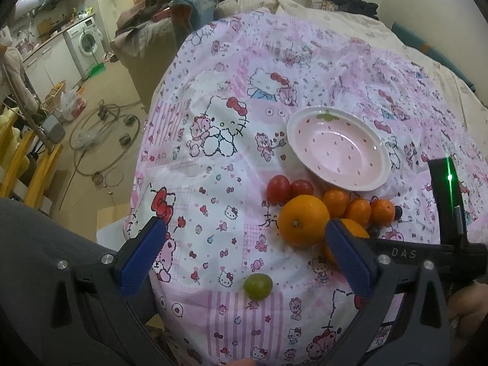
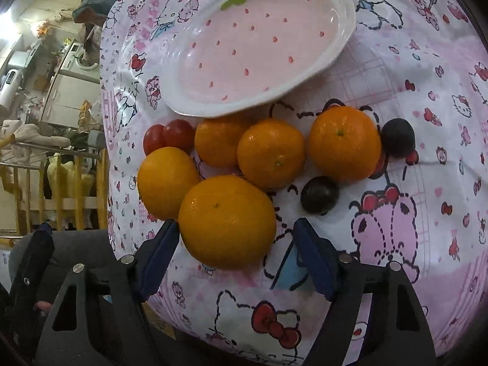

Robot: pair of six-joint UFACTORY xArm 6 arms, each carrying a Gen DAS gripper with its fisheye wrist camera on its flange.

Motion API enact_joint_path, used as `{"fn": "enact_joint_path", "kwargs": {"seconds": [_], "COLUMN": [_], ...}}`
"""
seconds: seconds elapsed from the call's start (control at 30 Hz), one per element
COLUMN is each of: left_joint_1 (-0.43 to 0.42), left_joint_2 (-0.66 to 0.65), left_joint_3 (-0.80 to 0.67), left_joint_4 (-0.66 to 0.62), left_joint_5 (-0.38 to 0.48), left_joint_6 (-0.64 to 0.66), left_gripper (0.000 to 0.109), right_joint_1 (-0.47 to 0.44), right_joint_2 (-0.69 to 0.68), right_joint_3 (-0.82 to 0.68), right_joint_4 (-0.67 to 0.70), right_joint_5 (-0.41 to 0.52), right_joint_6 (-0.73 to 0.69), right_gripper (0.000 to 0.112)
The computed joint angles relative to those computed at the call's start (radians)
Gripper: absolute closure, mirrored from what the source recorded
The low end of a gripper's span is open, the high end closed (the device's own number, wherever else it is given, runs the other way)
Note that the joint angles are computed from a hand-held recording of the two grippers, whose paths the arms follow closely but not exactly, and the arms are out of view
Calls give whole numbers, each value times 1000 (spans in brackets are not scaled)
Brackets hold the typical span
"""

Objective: Organize fruits
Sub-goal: 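Grasp a large orange with the right gripper while the left gripper approaches another orange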

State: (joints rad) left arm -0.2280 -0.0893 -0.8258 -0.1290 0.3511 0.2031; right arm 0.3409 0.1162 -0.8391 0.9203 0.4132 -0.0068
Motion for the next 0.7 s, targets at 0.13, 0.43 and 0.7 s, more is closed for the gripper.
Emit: {"fn": "enact_joint_path", "kwargs": {"seconds": [0.13, 0.43, 0.7], "left_joint_1": [-2, -7, -12], "left_joint_2": [6, 16, 46], "left_joint_3": [-13, -32, -79], "left_joint_4": [-3, 35, 39], "left_joint_5": [13, 36, 109], "left_joint_6": [-5, -34, -35], "left_gripper": [6, 6, 6], "right_joint_1": [-9, -14, -51], "right_joint_2": [-5, -93, -251], "right_joint_3": [-6, 65, 167], "right_joint_4": [67, 62, 5], "right_joint_5": [19, 2, -34], "right_joint_6": [-87, -92, -34], "right_gripper": [50, 53, 53]}}
